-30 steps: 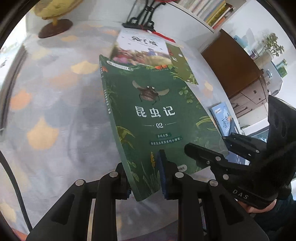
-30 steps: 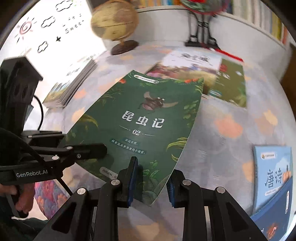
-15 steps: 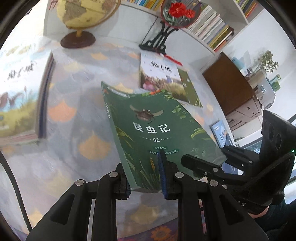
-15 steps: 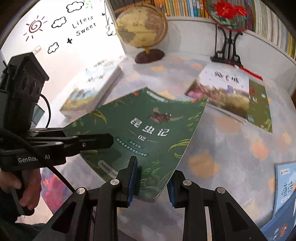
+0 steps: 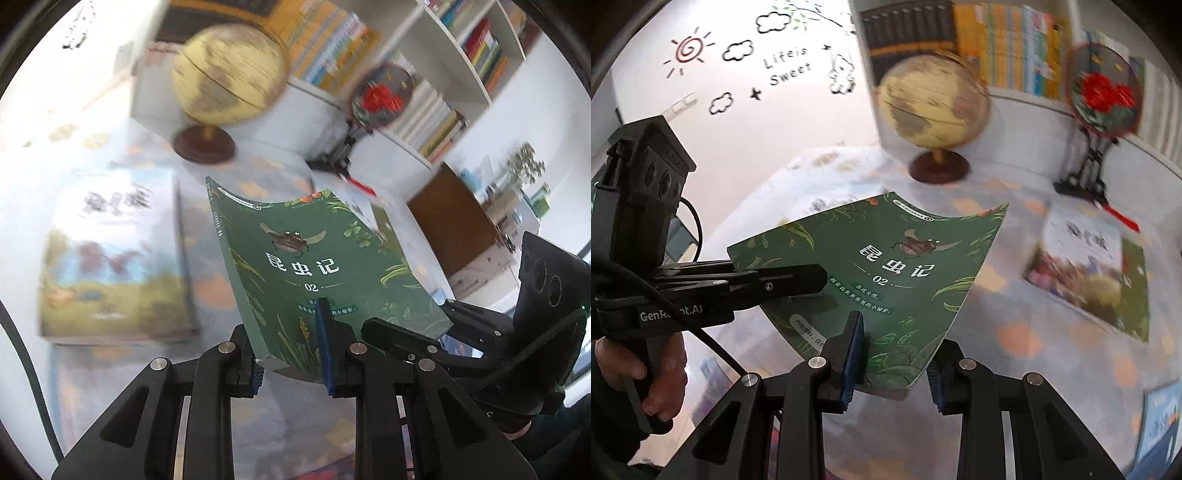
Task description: Organize books
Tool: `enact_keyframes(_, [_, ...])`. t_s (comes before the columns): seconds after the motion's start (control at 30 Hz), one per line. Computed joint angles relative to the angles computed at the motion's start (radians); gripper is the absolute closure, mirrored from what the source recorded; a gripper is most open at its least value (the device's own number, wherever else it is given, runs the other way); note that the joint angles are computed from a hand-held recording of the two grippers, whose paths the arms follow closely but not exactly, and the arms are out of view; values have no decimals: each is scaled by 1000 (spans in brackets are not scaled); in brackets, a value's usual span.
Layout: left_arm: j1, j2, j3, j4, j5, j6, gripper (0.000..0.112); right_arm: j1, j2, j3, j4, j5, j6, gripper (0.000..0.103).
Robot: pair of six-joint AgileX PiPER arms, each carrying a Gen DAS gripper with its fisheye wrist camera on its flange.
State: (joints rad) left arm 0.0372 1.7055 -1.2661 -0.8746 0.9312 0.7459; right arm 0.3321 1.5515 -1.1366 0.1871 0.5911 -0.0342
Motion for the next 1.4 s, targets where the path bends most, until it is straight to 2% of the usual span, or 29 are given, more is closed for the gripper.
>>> enact_keyframes(0.3, [228, 124, -115, -1, 51, 80, 92, 170, 315, -391, -76, 59, 91, 73])
enact_keyframes(0.53, [294, 262, -195, -15, 93, 91, 91, 201, 537, -666, -86, 170, 151, 72])
enact_keyframes(0.93, [311, 404, -318, 6, 164, 67, 92, 187, 704, -859, -67, 296, 204, 72])
enact_keyframes(1.27, [348, 426, -317, 31, 173, 61, 91, 198, 737, -839, -49, 315, 230, 71])
enact_keyframes(1.4, [382, 407, -276, 9, 164, 76, 87, 197, 728, -818, -40, 301, 221, 63])
